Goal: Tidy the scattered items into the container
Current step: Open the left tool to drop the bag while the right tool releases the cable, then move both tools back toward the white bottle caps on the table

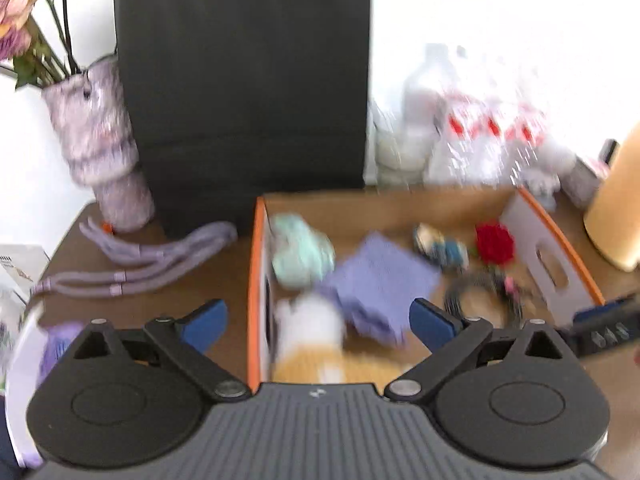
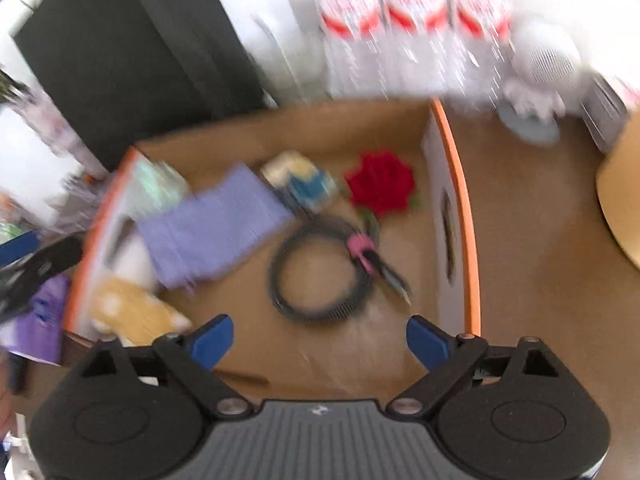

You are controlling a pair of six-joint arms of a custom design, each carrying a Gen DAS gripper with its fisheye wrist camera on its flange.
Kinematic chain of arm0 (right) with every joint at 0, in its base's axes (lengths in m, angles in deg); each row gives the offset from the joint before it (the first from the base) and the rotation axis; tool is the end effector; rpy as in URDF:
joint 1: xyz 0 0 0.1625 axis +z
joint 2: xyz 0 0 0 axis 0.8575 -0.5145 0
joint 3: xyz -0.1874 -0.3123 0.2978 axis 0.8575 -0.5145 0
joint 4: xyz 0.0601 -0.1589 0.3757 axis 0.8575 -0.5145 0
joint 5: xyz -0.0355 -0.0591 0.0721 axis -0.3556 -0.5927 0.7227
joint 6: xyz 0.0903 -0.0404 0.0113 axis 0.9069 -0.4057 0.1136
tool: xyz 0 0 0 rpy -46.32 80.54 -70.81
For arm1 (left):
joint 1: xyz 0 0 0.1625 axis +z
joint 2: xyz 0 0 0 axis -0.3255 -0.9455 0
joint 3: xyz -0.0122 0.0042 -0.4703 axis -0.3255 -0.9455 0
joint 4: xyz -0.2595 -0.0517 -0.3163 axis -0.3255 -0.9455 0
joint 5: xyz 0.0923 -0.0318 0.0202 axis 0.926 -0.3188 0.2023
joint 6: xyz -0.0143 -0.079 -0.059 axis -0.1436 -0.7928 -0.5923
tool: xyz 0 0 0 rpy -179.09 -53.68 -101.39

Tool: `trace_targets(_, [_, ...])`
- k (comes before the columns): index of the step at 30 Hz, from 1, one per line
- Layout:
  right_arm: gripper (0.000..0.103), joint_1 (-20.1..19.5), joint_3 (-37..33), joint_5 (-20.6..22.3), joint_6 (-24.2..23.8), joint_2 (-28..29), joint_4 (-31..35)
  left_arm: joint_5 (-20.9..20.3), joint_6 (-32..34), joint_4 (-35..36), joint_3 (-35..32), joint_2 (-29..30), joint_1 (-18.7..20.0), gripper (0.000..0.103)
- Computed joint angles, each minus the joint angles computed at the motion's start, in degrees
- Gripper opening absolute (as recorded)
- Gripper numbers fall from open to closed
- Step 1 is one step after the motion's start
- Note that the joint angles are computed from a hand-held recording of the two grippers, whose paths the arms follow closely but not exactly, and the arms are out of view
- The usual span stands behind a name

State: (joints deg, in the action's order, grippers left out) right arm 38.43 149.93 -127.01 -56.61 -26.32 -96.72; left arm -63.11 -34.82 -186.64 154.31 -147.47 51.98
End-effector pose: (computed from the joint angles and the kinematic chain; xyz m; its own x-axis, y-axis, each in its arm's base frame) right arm 0.1608 -0.5562 0.2451 -0.8251 -0.2351 0.5138 -0.3774 0.9060 -0.1915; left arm -0.3147 -0.4701 0.1616 -0.6712 -0.0918 -0.7356 0.4799 0.7025 -0.5255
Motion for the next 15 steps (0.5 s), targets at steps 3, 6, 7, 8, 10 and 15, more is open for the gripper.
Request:
trace_targets(3, [0.093,0.2,2.8,-1.9,-0.3,0.3,-4.6,-1.3,-1.9,-1.8,2.9,-0.2,-1.9,0.100])
trace_targets(6, [0.093,1.0,3.9,-2.2,2.1,-0.4,-3.7,-2.0,-3.1,-1.8,4.6,-0.3,-2.8,0.100])
trace_targets(7, [0.093,1.4,4.5,-2.4,2.3,-0.6,-4.2,-2.1,-3.3,-2.1,4.9,-0.3,-2.8,0.100])
trace_targets(8, [0.093,1.7,5.1,-3.0,1.8,-0.5,-5.3,-2.5,-3.5,-2.5,5.1,-0.3,-2.7,0.100])
trace_targets(10, [0.093,2.5,5.8,-4.4,0.9,-0.3,-7.4,-2.6,-3.7,-3.5,5.9,-0.7,-3.0,0.100])
trace_targets(15, [0.093,4.3,9.3,-2.9,-4.0,-2.0,-18.9,5.5,-8.0,0.8,7.9,-1.4,-7.0,0.100])
